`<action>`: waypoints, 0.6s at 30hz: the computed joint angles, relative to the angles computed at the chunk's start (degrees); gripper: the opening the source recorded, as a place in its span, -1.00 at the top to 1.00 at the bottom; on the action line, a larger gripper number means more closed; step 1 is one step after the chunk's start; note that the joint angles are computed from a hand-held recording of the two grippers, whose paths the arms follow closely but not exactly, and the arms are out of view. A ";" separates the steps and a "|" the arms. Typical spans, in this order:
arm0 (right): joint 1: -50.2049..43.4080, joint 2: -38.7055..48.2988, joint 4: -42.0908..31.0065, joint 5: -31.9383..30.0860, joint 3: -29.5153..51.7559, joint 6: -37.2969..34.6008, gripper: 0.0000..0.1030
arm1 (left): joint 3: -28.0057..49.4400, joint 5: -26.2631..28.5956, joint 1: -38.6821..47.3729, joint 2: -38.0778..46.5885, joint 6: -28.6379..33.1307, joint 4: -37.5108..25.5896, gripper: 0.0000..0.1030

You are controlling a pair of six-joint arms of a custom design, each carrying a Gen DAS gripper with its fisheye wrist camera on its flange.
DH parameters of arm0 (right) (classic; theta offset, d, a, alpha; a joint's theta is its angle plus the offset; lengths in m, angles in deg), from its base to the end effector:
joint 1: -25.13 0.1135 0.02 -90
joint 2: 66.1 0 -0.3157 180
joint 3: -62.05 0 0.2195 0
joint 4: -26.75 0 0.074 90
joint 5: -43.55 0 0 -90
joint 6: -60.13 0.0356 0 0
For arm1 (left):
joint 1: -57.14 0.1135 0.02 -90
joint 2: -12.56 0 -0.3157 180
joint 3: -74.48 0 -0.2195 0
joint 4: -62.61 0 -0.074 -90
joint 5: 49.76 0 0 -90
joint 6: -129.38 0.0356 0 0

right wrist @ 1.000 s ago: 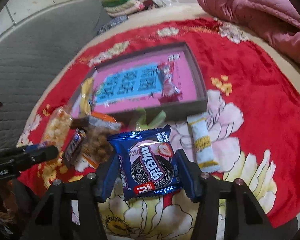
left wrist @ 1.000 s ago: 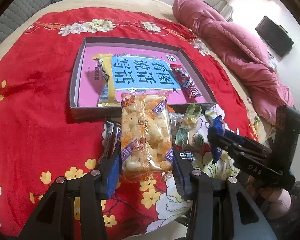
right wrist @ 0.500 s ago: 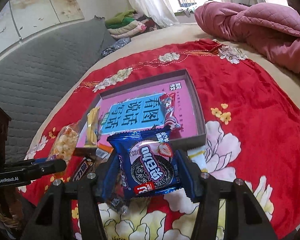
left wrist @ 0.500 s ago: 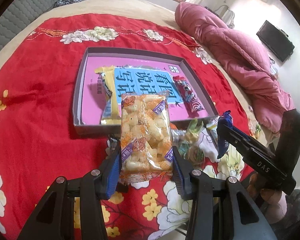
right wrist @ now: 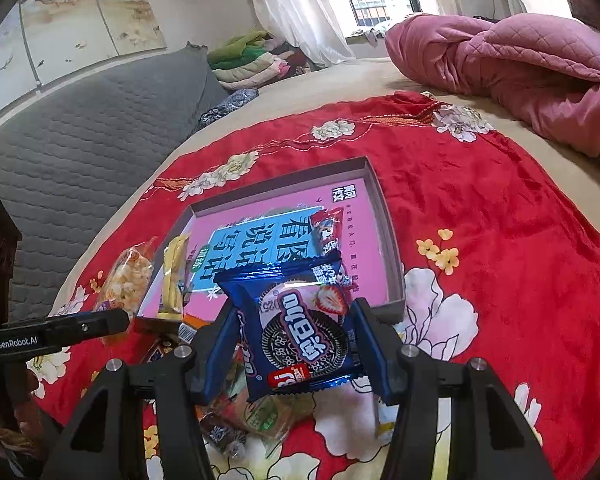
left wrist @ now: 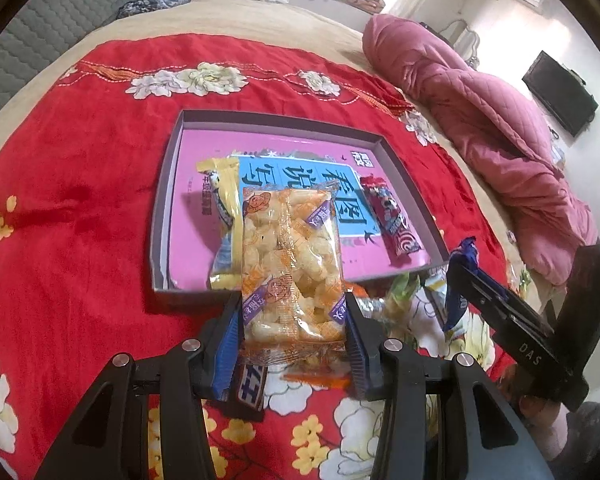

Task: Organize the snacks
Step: 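Carry the puff bag with left tool while right tool carries Oreo pack toward box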

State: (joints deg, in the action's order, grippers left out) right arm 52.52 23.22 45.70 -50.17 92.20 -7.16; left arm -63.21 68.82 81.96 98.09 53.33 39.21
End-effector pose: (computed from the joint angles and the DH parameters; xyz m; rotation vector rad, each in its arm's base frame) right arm 0.1875 0.0998 0.1700 -0.1301 2.3243 0.5257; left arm 0.1861 0.0673 0.1813 -0.1083 2.5646 -0.4399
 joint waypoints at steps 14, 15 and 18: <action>-2.81 4.19 6.06 -0.66 0.08 -0.69 -0.09 | 1.36 -2.67 -4.67 2.94 -5.45 4.33 0.07; -2.84 4.51 6.35 -0.64 0.26 -0.90 -0.09 | 1.53 -2.97 -5.19 3.27 -5.89 4.61 0.07; -3.01 5.46 7.49 -0.47 0.70 -1.29 -0.09 | 2.01 -4.02 -6.59 4.18 -6.96 5.46 0.07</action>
State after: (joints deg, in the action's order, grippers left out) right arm 49.51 28.68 53.18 -50.64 92.90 -8.45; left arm -61.21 64.80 75.37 102.27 46.37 44.67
